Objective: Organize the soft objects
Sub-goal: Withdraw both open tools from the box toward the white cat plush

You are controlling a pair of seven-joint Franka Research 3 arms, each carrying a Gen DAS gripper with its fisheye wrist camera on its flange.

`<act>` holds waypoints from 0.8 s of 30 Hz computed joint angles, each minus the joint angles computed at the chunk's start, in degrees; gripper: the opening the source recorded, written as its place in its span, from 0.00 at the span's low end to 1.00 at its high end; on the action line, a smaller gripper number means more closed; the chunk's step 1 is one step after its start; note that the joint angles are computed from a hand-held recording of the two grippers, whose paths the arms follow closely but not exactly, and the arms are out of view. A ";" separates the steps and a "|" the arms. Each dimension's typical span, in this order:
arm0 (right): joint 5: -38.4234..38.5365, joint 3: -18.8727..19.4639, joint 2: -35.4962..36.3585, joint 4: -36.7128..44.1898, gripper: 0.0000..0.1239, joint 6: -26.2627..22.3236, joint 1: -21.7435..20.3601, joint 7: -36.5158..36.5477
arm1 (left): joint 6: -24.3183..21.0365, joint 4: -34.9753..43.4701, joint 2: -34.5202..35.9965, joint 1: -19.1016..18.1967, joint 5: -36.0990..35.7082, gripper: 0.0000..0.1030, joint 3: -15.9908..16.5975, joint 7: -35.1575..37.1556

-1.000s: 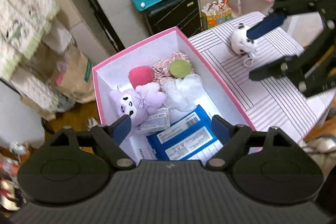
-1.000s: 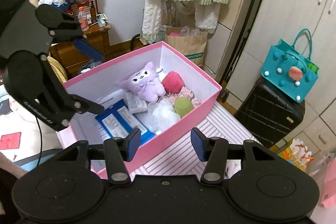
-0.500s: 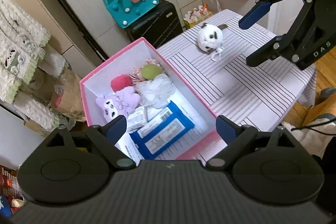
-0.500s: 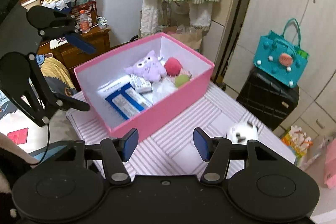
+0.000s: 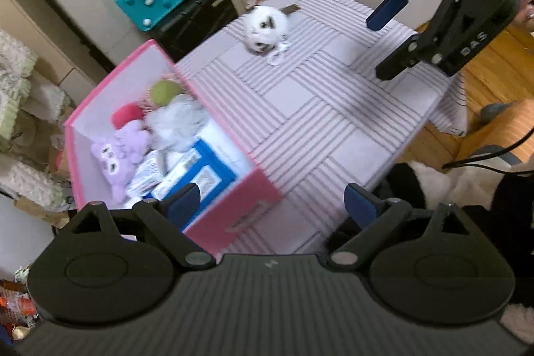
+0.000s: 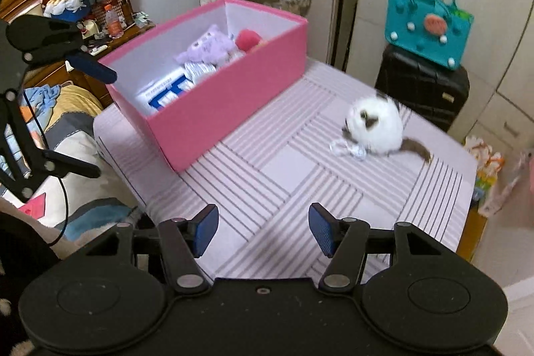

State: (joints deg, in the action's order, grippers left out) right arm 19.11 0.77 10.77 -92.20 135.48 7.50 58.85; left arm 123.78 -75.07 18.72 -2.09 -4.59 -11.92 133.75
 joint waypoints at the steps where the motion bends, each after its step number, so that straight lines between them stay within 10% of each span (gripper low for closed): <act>1: -0.05 -0.17 -0.05 -0.83 0.53 0.49 -0.11 0.08 | 0.04 -0.09 0.11 -0.07 -0.12 0.91 -0.15 0.17; 15: 4.98 -0.01 2.01 -5.07 0.54 7.05 -2.93 -8.28 | -3.56 11.73 9.35 -2.85 -1.41 0.91 -1.11 -10.06; 24: 14.89 2.43 5.76 -3.79 0.57 13.38 -5.64 -21.58 | 12.52 7.81 11.11 -4.66 -1.73 0.91 -2.05 -15.29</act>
State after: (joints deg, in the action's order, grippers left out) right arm 34.00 3.20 16.54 -95.99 148.85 1.86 37.27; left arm 136.30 -67.26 29.83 -6.75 -6.32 -13.97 118.46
